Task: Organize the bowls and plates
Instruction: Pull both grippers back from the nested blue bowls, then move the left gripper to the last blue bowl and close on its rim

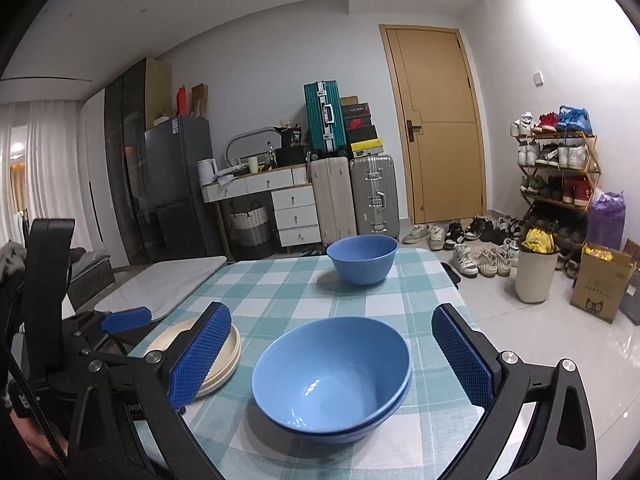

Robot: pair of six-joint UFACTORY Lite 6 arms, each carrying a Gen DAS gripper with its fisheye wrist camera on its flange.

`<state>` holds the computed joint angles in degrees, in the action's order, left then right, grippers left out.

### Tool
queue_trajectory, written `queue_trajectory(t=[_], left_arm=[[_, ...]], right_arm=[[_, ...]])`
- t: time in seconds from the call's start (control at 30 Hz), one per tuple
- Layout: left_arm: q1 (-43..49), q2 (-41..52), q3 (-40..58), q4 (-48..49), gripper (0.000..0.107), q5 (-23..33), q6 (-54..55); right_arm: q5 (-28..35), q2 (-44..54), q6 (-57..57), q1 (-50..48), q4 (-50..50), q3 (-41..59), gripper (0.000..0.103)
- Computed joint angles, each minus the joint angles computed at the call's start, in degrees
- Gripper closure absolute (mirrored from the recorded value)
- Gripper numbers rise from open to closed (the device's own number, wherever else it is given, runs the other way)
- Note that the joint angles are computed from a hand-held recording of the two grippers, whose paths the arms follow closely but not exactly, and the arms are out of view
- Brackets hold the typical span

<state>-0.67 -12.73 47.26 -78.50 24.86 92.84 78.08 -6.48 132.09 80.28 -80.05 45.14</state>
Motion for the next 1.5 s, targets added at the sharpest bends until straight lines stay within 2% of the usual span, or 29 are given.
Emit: queue_trajectory(t=[0.17,0.37,0.47,0.53,0.67,0.8,0.97,1.1,1.17,1.23,1.37,1.5], left_arm=[[2.87,-1.13,-0.38,-0.58,0.004,2.62,0.12],[3.78,-1.99,-1.18,-1.41,0.004,3.00,1.18],[4.78,-1.05,-1.90,-4.04,0.004,5.71,4.57],[5.30,0.72,-1.28,-2.51,0.004,7.62,3.56],[5.15,4.83,0.82,-0.18,0.004,8.40,0.40],[5.52,8.74,1.91,-1.32,0.004,8.93,1.61],[3.62,14.01,4.79,-3.79,0.004,5.16,2.43],[0.45,19.61,10.58,3.88,0.004,1.95,-4.81],[-0.43,21.84,14.58,10.68,0.004,2.48,-11.00],[-0.77,24.85,20.80,18.46,0.004,5.44,-18.12],[-0.30,33.77,39.07,29.52,0.004,16.01,-31.43],[-0.77,44.96,61.59,34.65,0.004,24.24,-42.18]], right_arm=[[2.50,0.85,-1.24,2.19,1.78,1.36,0.001],[1.18,2.62,-4.07,1.13,3.67,3.63,0.001],[-2.90,1.11,-3.56,-1.31,3.92,2.92,0.001],[-4.71,-0.36,-1.62,-3.15,4.48,1.81,0.001],[-9.98,-4.39,2.88,-7.56,2.66,-2.15,0.001],[-17.91,-7.90,4.72,-13.95,1.77,-4.54,0.001],[-24.73,-11.24,9.58,-20.06,-6.29,-9.29,0.001],[-32.84,-14.00,13.70,-26.62,-15.55,-11.71,0.001],[-40.98,-16.85,16.57,-32.43,-21.46,-11.91,0.001],[-49.90,-19.09,16.51,-39.05,-24.98,-9.71,0.001],[-59.06,-18.03,-3.16,-47.02,-14.07,1.24,0.001],[-66.60,-12.86,-27.14,-54.98,4.64,13.05,0.001]])
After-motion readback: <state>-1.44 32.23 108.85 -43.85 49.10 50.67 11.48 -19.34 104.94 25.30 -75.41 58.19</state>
